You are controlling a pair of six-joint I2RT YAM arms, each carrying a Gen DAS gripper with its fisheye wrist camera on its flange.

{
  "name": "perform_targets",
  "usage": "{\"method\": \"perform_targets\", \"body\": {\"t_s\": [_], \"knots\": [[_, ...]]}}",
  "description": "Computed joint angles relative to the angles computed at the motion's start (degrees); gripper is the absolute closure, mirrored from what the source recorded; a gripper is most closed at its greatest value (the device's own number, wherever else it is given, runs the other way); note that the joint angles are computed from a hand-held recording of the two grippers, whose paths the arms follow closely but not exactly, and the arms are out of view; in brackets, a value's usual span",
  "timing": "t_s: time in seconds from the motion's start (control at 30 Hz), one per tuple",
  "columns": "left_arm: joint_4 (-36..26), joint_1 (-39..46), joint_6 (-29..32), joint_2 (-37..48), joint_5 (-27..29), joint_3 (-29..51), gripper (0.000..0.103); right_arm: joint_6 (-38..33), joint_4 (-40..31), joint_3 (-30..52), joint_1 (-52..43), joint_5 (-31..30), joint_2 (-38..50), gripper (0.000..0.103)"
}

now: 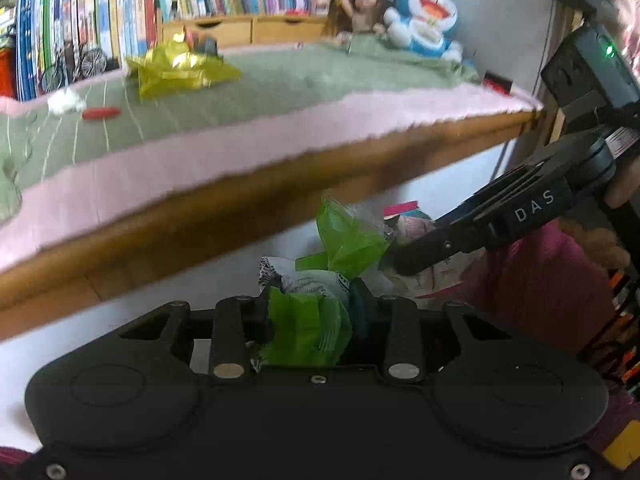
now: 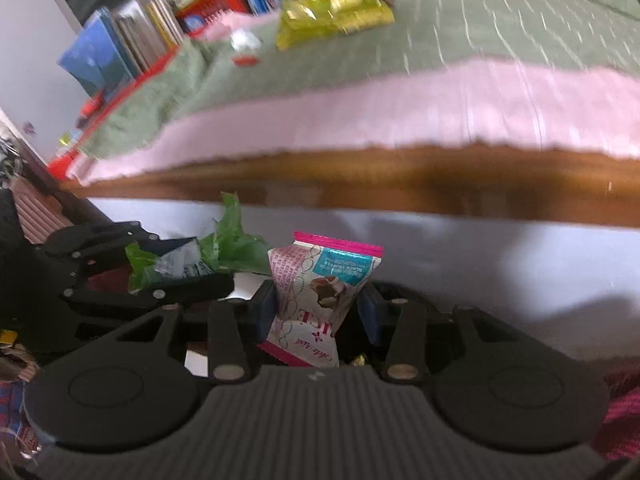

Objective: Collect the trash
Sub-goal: 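Carry the green wrapper and pink packet past the bed edge over the bin, then open both tools to drop the items into the black bin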

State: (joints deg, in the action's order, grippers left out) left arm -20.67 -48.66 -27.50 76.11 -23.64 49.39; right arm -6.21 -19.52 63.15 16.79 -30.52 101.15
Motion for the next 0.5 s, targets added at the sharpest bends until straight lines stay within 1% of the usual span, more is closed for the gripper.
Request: {"method": "perform_targets", "body": {"t_s": [0.07,0.17,0.4,0.47,0.5], "knots": [[0.45,-0.09,-0.08,1.53,-0.24,-0.68,0.069,0.13,-0.09,0.32,0.74,1.51,1.79,0.053],[1.03,1.09,-0.64,3.04,1.59,-1.36,0.069,0.01,0.41,0.45,1.87,3.46,4.01,0.053],[1.82,3.00,-0.90,6.24,3.46,-1.49,0.069,0.69,1.08,0.91,2.65,4.64,7.23,0.052],[1.77,3.24,-0.86,7.22,3.44,-1.02,0.067,1.21,1.41,0.73,2.46,4.76,7.56,0.042],[1.65,3.28,-0.79,7.72,3.33,-0.71,0.061,1.60,1.48,0.65,2.45,4.88,7.58,0.037]]}}
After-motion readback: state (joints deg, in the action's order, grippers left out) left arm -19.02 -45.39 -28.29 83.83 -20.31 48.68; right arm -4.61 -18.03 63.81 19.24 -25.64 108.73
